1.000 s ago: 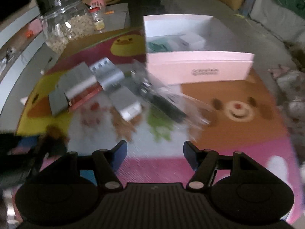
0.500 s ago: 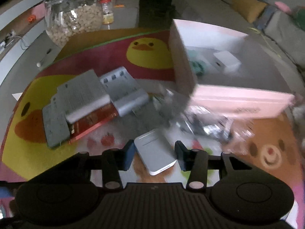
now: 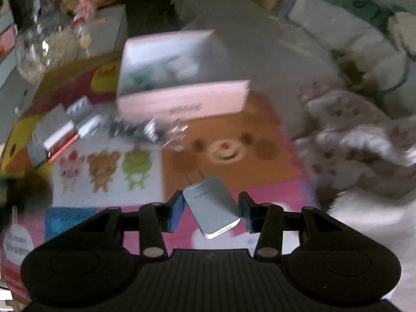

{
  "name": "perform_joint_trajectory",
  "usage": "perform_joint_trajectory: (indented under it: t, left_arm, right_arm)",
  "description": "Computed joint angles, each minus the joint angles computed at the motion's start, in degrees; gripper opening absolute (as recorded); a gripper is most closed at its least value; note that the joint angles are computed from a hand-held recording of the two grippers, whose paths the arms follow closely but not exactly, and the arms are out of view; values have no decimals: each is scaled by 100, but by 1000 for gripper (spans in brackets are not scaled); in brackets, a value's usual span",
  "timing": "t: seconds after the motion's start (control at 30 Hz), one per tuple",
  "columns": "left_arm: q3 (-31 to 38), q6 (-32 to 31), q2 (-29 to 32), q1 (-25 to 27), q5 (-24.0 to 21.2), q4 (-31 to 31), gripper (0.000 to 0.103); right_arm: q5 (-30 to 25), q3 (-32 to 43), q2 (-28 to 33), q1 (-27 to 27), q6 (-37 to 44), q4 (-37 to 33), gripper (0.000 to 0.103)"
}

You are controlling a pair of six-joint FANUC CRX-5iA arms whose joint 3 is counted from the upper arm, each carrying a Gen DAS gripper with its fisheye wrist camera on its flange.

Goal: Organize rigid objects
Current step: 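Drop the orange toy figure into the pink box with the left gripper, then drop the flat white plug charger into the pink box with the right gripper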

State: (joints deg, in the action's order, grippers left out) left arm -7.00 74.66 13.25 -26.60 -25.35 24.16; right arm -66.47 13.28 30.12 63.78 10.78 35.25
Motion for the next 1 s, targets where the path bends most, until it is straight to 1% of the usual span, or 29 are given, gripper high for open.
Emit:
perform_joint_trajectory:
  t: [0.03, 0.07, 0.1, 0.13, 0.17, 0.2, 0.23, 0.3, 0.33, 0.4, 0.43, 0.47, 0.5, 0.57, 0.63, 0.73, 0.83, 0.9, 1.0]
  left_arm:
    - [298, 312, 133, -27, 121, -272, 42]
    - [676, 770, 299, -55, 193, -663, 43]
    - [1071, 1264, 472, -74, 179, -1042, 43]
    - [1511, 1743, 675, -93, 74, -1371, 43]
    - [1800, 1936, 865, -93, 88, -1434, 44]
    - [1996, 1973, 1051, -86, 173, -1354, 44]
    - [2303, 2229, 1247, -95, 77, -1574, 45]
    - [3154, 3399, 1635, -183, -530, -2593, 42]
    - [3320, 3824, 1708, -208, -626, -2886, 42]
    - [3319, 4481, 1674, -253, -576, -3416, 42]
    - [3351, 4639, 1692, -271, -634, -3579, 42]
    - [3311, 4646, 1692, -264, -715, -3579, 42]
    - [3196, 4547, 1661, -241, -779, -3454, 42]
    - [2956, 4189, 1627, -179, -925, -3065, 42]
    - [2674, 3964, 1549, -161, -1087, -2828, 42]
    - [2064, 3864, 1271, -144, -1221, -2550, 42]
    - [1602, 3881, 1063, -115, -1291, -2416, 42]
    - [1382, 3918, 958, -72, -1320, -2382, 42]
    - [1340, 4170, 906, -25, -1468, -2523, 42]
  right_arm:
    - [51, -202, -149, -2, -108, 124, 45]
    - [84, -416, -298, 0, -237, 281, 45]
    - [80, -526, -376, -3, -333, 396, 45]
    - [97, -652, -455, -9, -454, 495, 45]
    - [139, -797, -552, -17, -597, 565, 45]
    - [186, -926, -639, -26, -752, 612, 45]
    - [225, -1033, -704, -35, -901, 630, 45]
    - [257, -1121, -760, -67, -1057, 567, 45]
    - [251, -1160, -778, -67, -1120, 546, 45]
    - [295, -1301, -855, -55, -1201, 542, 45]
    - [317, -1360, -888, -40, -1210, 524, 45]
    - [332, -1410, -908, -30, -1207, 488, 45]
    - [338, -1444, -917, -20, -1203, 448, 45]
    - [361, -1466, -913, -47, -1147, 306, 45]
    - [382, -1425, -881, -105, -1097, 145, 45]
    - [523, -1309, -813, -240, -975, -26, 45]
    - [643, -1046, -627, -377, -673, 37, 45]
    - [893, -871, -521, -510, -549, 336, 45]
    - [1512, -753, -433, -778, -908, 1370, 45]
